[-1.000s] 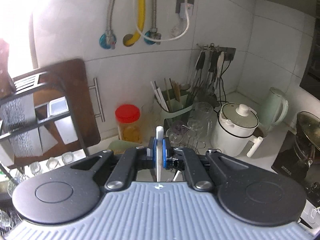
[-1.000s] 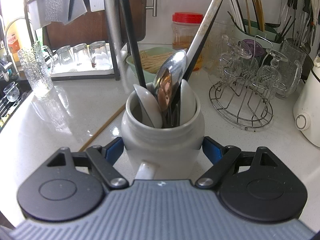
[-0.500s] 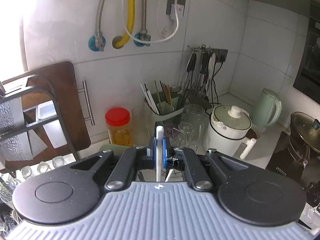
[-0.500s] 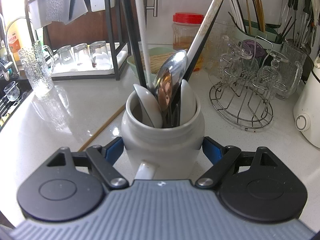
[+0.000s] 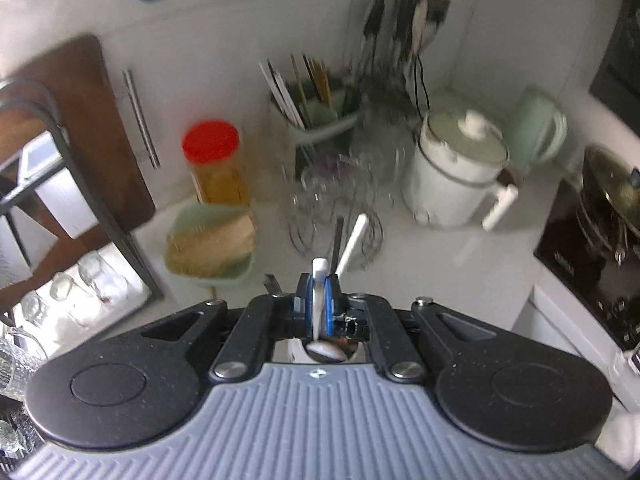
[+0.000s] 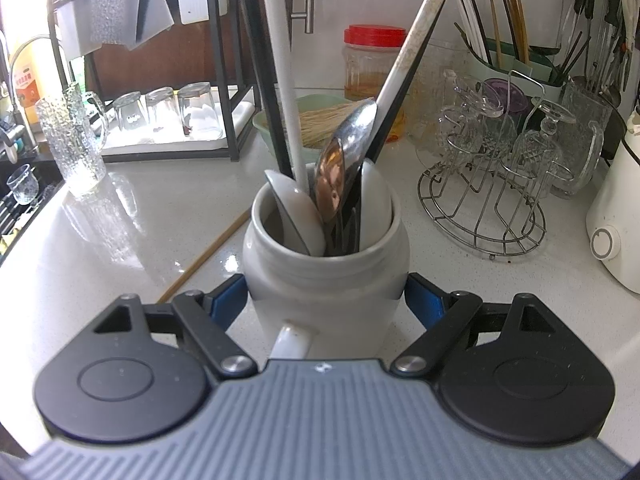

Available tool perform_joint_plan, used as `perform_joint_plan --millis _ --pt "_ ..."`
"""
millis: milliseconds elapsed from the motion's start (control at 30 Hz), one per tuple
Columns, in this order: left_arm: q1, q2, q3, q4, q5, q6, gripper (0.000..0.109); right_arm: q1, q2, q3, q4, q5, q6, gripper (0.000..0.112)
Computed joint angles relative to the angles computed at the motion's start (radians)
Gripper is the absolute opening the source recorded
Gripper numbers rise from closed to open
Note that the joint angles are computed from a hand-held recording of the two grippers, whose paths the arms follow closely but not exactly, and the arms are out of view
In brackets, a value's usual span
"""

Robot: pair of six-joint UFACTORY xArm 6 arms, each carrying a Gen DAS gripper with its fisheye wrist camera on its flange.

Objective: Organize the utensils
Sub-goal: 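Lower the white chopstick into the mug and open the left tool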

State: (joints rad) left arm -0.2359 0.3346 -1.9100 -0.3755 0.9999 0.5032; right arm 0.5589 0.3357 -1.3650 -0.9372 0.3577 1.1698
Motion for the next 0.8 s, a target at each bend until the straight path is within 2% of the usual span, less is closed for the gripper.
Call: perform_joint_plan --millis 133,333,533,667,700,767,800 --pt "0.003 0.118 -0.184 0.032 0.171 -0.029 0.007 0.000 0.000 0.001 -0.004 0.001 0.004 0.088" --pt "0.001 0.280 -0.449 0.050 0.335 -0.065 0.007 0.000 -0.001 0.000 -0.006 0.002 0.005 0.088" --pt "0.006 0.397 -0.652 0.050 0.439 -0.105 0.008 0.001 0.000 0.000 -0.011 0.004 0.007 0.088" --pt "0.012 0.402 -0.661 0.024 0.446 -0.097 0.008 0.002 0.000 0.000 -0.011 0.004 0.009 0.088" --pt "0.018 0.425 -0.699 0.004 0.473 -0.098 0.009 0.002 -0.001 0.000 -0.013 0.005 0.013 0.088" --pt "0.020 0.452 -0.739 0.004 0.497 -0.118 0.014 0.002 -0.001 0.001 -0.015 0.006 0.018 0.088" --pt "0.021 0.430 -0.696 -0.001 0.475 -0.108 0.023 0.003 -0.001 0.001 -0.017 0.007 0.021 0.088"
